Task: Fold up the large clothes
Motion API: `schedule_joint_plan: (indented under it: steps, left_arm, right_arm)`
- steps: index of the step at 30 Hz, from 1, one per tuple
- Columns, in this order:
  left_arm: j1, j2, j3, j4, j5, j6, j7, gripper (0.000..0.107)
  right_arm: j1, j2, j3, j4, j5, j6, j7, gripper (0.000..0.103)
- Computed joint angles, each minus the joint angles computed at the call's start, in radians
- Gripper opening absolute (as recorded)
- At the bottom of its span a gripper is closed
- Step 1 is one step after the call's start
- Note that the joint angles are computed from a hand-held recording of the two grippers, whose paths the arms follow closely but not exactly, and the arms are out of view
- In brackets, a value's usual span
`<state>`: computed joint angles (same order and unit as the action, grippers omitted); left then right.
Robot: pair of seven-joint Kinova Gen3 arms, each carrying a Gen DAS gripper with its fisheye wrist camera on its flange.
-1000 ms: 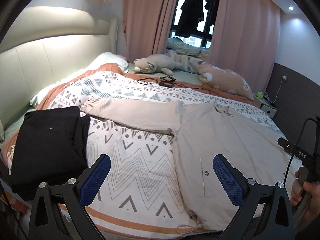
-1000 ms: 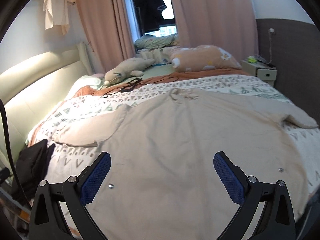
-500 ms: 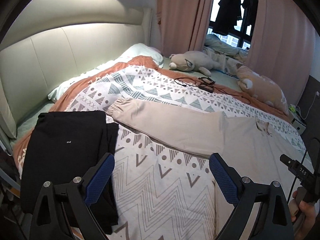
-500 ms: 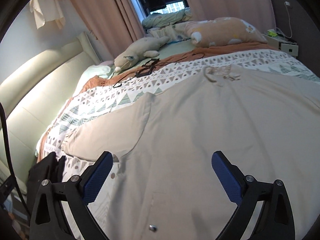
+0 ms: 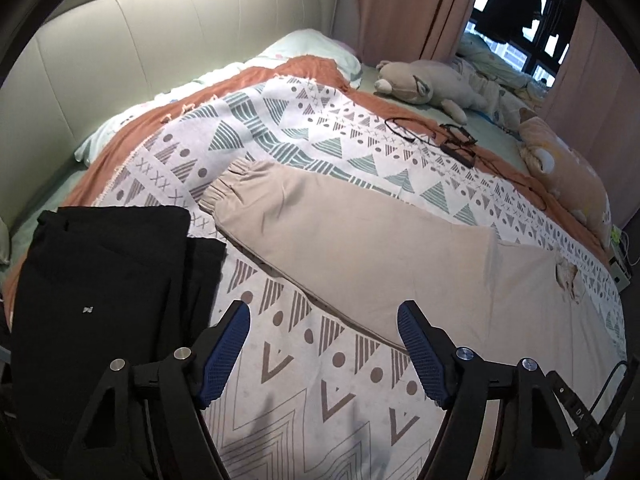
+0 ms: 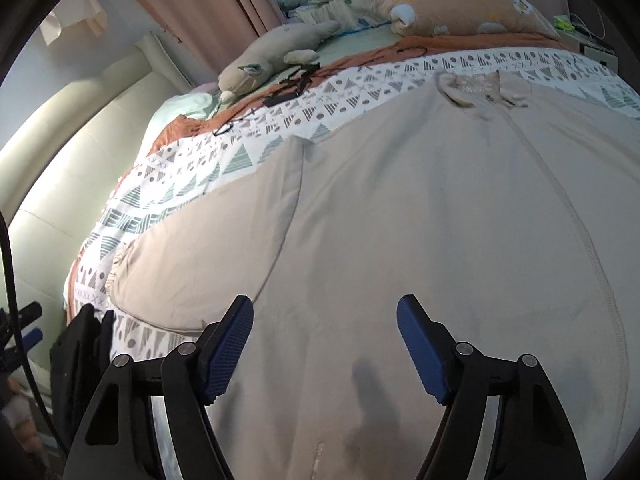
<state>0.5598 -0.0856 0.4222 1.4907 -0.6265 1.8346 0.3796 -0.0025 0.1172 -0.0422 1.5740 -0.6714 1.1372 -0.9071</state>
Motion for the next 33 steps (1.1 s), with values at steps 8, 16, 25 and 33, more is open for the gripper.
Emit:
schedule_joint_plan:
  steps: [8, 16, 25, 33]
  left_arm:
    - [-0.170, -0.077, -0.142, 0.211, 0.158, -0.249, -0.083, 0.065]
    - [-0.309, -0.046, -0.164, 0.327, 0.174, -0.354, -0.091, 0.061]
    - [-0.350, -0.049, -0.191, 0.332, 0.164, -0.360, -0.156, 0.006]
    - [-0.280, -0.022, -0.114, 0.110, 0.025, -0.185, -0.211, 0.004]
  right_arm:
    - [-0.016, 0.049, -0.013, -0.002, 0.040, -0.033, -0.049, 0.066]
    - [-0.011, 0.085, -0.024, -0.027, 0.067, -0.058, -0.084, 0.050]
    - [0.015, 0.117, -0.061, -0.040, -0.015, 0.025, -0.018, 0.027]
    - [0.033, 0.159, -0.086, -0.001, -0.178, 0.156, 0.077, 0.014]
